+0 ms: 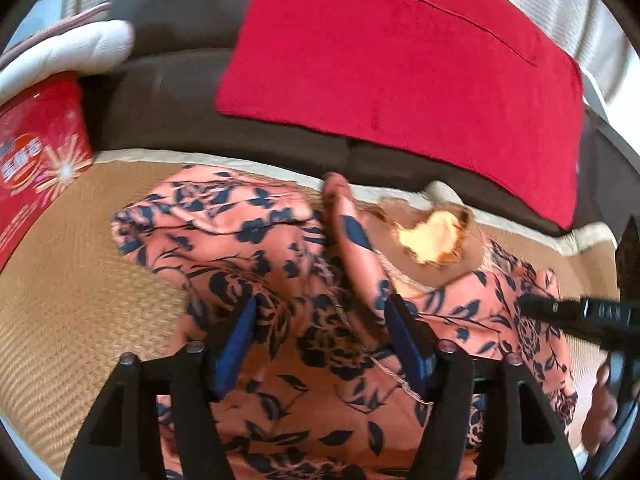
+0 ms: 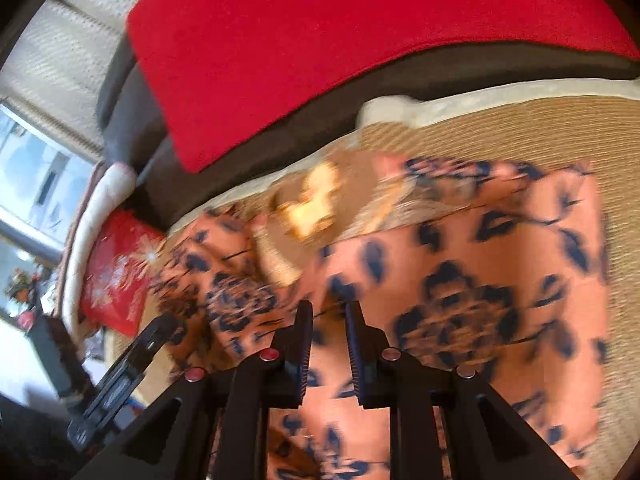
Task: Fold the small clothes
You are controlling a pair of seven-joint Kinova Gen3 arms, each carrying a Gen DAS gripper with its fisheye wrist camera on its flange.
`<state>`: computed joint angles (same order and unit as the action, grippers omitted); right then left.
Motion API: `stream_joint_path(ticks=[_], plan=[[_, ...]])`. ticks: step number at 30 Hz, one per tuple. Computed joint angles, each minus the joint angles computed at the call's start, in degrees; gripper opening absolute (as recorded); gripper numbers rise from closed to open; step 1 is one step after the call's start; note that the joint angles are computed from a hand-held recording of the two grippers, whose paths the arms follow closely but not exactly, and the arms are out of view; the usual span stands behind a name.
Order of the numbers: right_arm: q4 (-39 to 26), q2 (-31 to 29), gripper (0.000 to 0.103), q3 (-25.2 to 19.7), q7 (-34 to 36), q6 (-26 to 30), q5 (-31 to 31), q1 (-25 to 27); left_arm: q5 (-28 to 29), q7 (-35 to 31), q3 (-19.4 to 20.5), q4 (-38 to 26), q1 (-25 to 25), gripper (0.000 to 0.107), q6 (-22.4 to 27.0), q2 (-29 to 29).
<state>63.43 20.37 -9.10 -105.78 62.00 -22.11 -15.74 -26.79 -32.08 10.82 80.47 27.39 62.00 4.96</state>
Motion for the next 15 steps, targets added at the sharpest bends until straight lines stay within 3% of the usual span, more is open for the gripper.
stream_joint_path(ticks=[2, 6, 8, 12, 15], plan=[[0.86, -0.71, 0.02, 1.32, -2.01, -0.07, 0.86, 0.68, -0.13, 0.8, -0.04, -0.92, 0.31, 0.078, -0.18, 1.71], [2.4, -0.61, 0.02, 1.91, -4.88, 0.33, -0.33, 2.88, 3.36, 0.9, -1.97, -0.23, -0.34, 0.078, -6.03, 2.45], [1.06, 1.09, 0.02, 1.88, -5.53, 2.54, 0.1, 2.95, 1.78, 2.87, -1.78, 0.33, -0.27, 0.078, -7.13, 2.3], [0.64, 1.98, 0.021, 1.36, -6.08, 2.32, -0.07, 3.47, -2.92, 4.73, -3.82, -2.97, 3.44, 0.078, 0.17, 5.24], [2.48, 0.57, 0.021, -0.09, -2.51, -1.49, -2.53, 4.22, -3.85, 6.2, -3.13, -2.36, 2.07, 0.078, 2.64, 4.32]])
